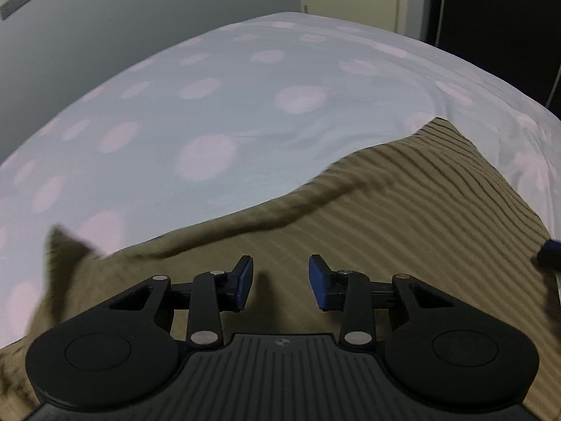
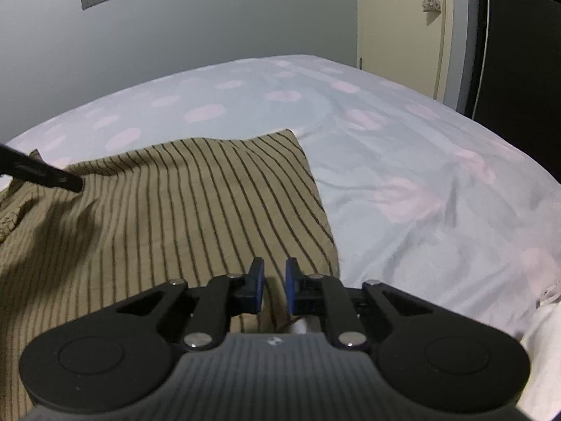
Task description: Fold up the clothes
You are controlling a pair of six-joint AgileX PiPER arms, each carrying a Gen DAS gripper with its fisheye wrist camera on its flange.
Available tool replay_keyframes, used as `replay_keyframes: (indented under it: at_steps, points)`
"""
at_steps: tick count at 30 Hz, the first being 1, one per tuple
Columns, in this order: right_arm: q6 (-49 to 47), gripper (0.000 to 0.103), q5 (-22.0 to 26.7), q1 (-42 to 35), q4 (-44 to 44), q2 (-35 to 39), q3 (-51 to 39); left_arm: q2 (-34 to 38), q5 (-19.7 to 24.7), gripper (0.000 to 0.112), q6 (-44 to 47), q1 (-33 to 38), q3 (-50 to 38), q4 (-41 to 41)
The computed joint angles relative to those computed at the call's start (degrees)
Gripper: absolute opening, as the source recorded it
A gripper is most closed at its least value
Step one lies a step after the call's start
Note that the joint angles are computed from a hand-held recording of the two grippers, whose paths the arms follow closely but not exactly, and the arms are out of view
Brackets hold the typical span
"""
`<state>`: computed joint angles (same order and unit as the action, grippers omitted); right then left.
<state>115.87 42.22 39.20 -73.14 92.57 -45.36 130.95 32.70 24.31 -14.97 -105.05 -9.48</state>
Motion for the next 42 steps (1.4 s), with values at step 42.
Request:
replay_keyframes:
  at_steps: [42]
  points:
    - [-13.9,0.042,17.4,32.6,18.7,-15.9,-5.2,-68.6,36.0,0.046,48.0,78.7,50.3,-14.1]
